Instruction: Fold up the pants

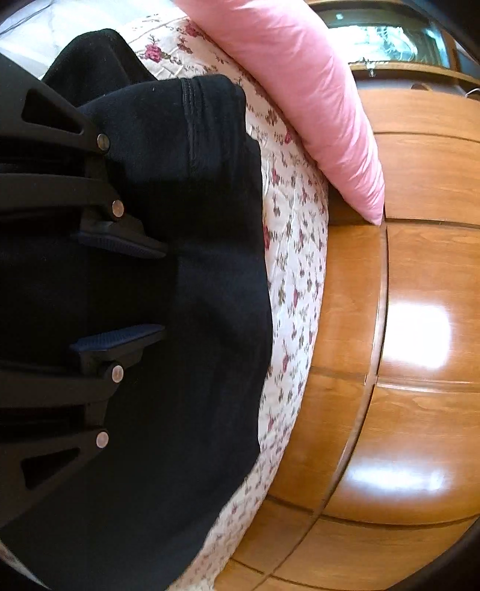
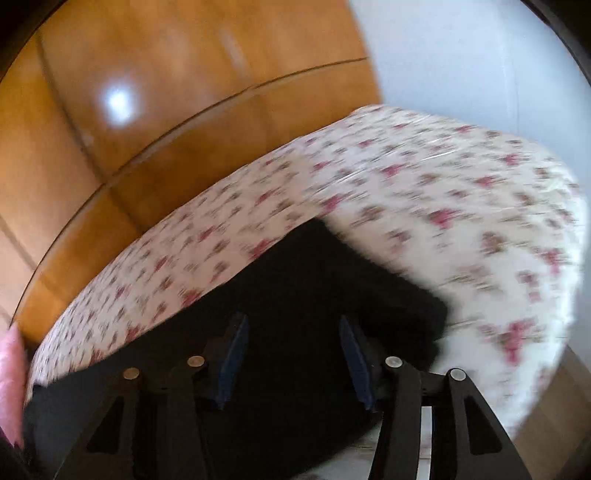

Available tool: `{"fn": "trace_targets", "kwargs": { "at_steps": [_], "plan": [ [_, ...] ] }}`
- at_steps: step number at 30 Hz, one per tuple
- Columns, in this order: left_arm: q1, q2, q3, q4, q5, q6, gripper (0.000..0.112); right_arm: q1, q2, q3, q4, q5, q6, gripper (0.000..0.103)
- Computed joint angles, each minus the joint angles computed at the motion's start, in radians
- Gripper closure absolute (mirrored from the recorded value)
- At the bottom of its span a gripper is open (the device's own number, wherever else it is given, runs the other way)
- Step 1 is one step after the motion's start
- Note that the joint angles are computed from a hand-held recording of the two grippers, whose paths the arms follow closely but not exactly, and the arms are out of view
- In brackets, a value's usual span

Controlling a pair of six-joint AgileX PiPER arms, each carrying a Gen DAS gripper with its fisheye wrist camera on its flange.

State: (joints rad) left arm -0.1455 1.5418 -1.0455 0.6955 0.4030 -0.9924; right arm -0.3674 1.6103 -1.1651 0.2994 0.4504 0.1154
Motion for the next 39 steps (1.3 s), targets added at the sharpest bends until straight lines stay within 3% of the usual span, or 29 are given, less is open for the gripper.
{"fn": "trace_targets", "kwargs": {
  "at_steps": [3, 4, 5, 7, 11, 12, 14, 17, 21, 23, 24, 29, 35, 39],
  "plan": [
    [0.018, -0.044, 0.002, -0.275, -0.086, 0.268, 0.074, -0.094, -0.079, 0.066, 0.186, -0.011, -0.107, 0.030],
    [0.009, -0.056, 0.000, -0.309, -0.106, 0.307, 0.073, -0.128, -0.093, 0.083, 0.246, 0.003, -0.163, 0.020],
    [-0.005, -0.058, -0.013, -0.326, -0.114, 0.327, 0.068, -0.155, -0.105, 0.098, 0.266, 0.014, -0.179, 0.018],
    [-0.019, -0.040, -0.050, -0.473, -0.117, 0.488, 0.065, -0.210, -0.123, 0.140, 0.332, 0.036, -0.244, 0.017],
    [-0.029, 0.045, -0.151, -0.761, -0.069, 0.773, 0.065, -0.339, -0.089, 0.165, 0.635, 0.181, -0.515, 0.020],
    [-0.025, 0.072, -0.178, -0.827, -0.045, 0.819, 0.065, -0.364, -0.063, 0.175, 0.735, 0.211, -0.587, 0.025],
    [-0.019, 0.122, -0.227, -0.884, -0.002, 0.846, 0.065, -0.396, -0.032, 0.196, 0.860, 0.258, -0.673, 0.031],
    [-0.019, 0.181, -0.282, -0.845, 0.054, 0.785, 0.065, -0.405, -0.012, 0.228, 0.960, 0.269, -0.749, 0.035],
    [-0.043, 0.174, -0.248, -0.759, 0.004, 0.732, 0.065, -0.385, 0.006, 0.231, 1.013, 0.249, -0.827, 0.038],
    [-0.049, 0.164, -0.229, -0.729, -0.015, 0.706, 0.065, -0.372, 0.020, 0.226, 1.043, 0.234, -0.852, 0.049],
    [-0.052, 0.161, -0.220, -0.718, -0.023, 0.698, 0.065, -0.363, 0.037, 0.217, 1.047, 0.220, -0.850, 0.060],
    [-0.036, 0.156, -0.206, -0.788, -0.047, 0.767, 0.065, -0.360, 0.098, 0.171, 1.087, 0.253, -0.852, 0.081],
    [-0.013, 0.140, -0.165, -0.947, -0.093, 0.911, 0.065, -0.312, 0.026, 0.129, 1.046, 0.241, -0.767, 0.084],
    [0.003, 0.137, -0.153, -1.077, -0.104, 1.026, 0.065, -0.221, -0.057, 0.067, 0.899, 0.191, -0.650, 0.084]
  ]
}}
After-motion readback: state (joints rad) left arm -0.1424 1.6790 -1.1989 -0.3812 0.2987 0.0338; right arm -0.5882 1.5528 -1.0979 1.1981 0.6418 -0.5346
